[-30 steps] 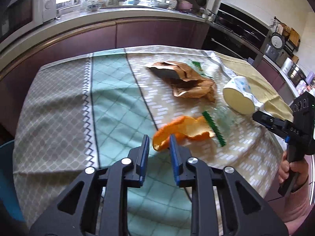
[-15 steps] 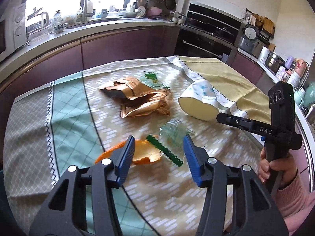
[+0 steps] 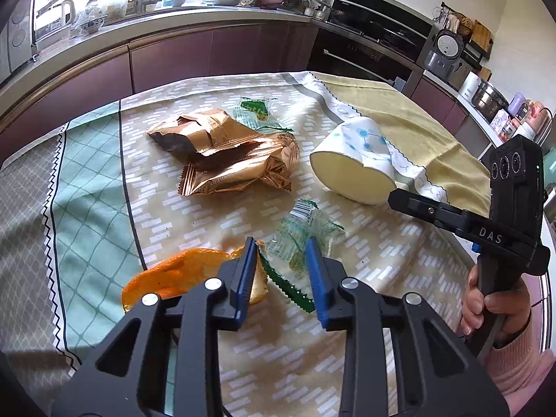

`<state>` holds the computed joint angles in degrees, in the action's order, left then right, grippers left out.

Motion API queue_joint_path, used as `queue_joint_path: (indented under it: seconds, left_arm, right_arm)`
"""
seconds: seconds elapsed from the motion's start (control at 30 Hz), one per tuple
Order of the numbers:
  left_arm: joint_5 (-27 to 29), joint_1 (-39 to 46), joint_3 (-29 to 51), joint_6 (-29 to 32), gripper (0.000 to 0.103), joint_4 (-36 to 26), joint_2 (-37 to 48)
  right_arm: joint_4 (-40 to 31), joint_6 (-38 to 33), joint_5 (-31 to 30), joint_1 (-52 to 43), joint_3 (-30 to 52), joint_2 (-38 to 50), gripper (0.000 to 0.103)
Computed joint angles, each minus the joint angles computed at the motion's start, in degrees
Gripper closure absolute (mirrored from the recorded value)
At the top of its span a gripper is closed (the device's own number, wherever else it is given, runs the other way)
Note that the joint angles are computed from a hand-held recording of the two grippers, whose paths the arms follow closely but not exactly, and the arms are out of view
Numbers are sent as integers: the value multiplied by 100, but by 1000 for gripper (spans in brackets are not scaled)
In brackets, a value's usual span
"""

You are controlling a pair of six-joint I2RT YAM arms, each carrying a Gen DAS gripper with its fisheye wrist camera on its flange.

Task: Collect trash
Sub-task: 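Grasp the clear green wrapper with the left tool while the right tool grasps the white cup, then carry the wrapper and cup to the teal bin and open both tools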

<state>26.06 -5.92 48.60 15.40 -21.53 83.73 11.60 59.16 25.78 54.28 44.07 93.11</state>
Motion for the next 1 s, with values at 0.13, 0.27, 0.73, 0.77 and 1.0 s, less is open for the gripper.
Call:
queue_joint_path:
  seconds: [0.13,0.27,0.73,0.77,1.0]
  left_arm:
    - [147,12,-117,4,85,-7,-262]
    - [436,155,-173,50,86,-124,-511]
    - [1887,1579,161,542,88,-1125,-744]
    - [2005,1718,229,615,88,-1233,-714]
    - [2540,2586,522,1237,88,-2002,-751]
  right_arm:
    - [-504,-17,35,-44,336,159,69]
    - [-936,-26,183,-48,623,275,70]
    - [-547,44,759,232,174,-244,101]
    - [-467,24,773,264,132,-304,101]
    - [-70,-287,656,541,220,-376,101]
